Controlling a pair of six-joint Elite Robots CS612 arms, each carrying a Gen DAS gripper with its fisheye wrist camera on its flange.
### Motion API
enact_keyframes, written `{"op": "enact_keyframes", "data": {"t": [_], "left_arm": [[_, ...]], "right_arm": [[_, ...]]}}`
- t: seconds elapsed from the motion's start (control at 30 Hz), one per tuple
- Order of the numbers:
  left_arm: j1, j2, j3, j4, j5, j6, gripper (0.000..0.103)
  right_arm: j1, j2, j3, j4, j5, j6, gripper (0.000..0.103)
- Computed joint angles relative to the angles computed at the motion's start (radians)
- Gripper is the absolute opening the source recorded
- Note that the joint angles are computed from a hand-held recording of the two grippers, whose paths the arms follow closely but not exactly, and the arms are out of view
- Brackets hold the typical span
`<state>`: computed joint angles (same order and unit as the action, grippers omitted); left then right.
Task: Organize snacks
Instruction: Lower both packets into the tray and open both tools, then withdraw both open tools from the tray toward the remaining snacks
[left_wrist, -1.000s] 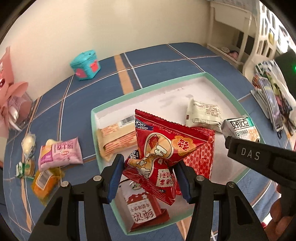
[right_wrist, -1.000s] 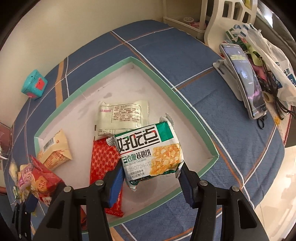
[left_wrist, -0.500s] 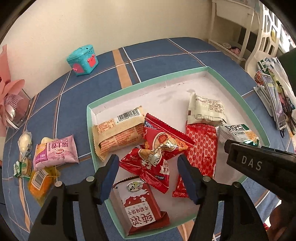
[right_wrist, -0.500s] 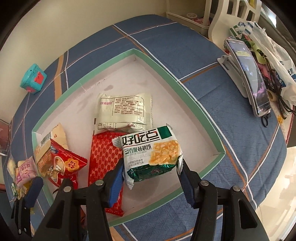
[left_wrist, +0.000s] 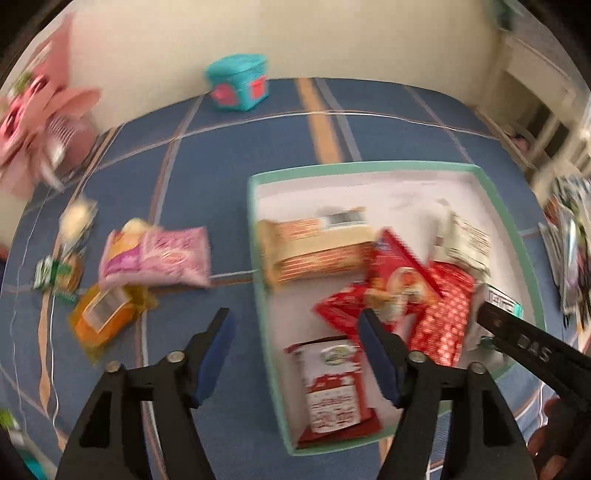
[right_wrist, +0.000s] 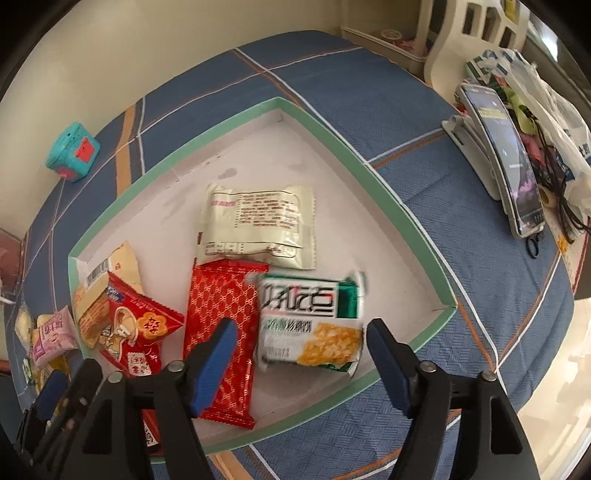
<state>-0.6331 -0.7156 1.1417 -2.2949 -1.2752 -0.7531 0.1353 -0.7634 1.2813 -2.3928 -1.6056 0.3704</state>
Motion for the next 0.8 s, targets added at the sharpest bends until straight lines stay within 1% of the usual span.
{"op": "enact_keyframes", "data": {"t": [0.1,0.27,0.4,0.6,0.63,0.67,0.7,0.8], "left_arm": [[0.011,-0.013,0.022,0.002,-0.002,-0.063,0.077],[0.026,-0.034,0.058,0.001,0.003,-0.157,0.078],[0.035,-0.054,0.094,-0.023,0.001,-0.223,0.078],[0.046,-0.080,0.138,-0.068,-0.001,-0.274,0.079],[0.047,-0.083,0.144,-0.071,0.001,-0.284,0.080],[0.048,-0.086,0.148,-0.068,0.006,-0.294,0.092],[0.049,-0.089,0.154,-0.065,0.013,-0.305,0.099],[0.054,-0.097,0.168,-0.063,0.021,-0.340,0.100]], "right_arm": [[0.007,0.000,0.000,-0.012,-0.014,-0.020,0.083],[0.017,-0.005,0.003,-0.043,-0.026,-0.058,0.095],[0.025,-0.015,0.012,-0.060,-0.035,-0.082,0.095],[0.038,-0.020,0.016,-0.077,-0.037,-0.125,0.095],[0.039,-0.020,0.015,-0.078,-0.036,-0.128,0.096],[0.041,-0.020,0.016,-0.079,-0.034,-0.132,0.099],[0.043,-0.019,0.017,-0.081,-0.034,-0.136,0.103],[0.049,-0.019,0.020,-0.091,-0.040,-0.144,0.103]]}}
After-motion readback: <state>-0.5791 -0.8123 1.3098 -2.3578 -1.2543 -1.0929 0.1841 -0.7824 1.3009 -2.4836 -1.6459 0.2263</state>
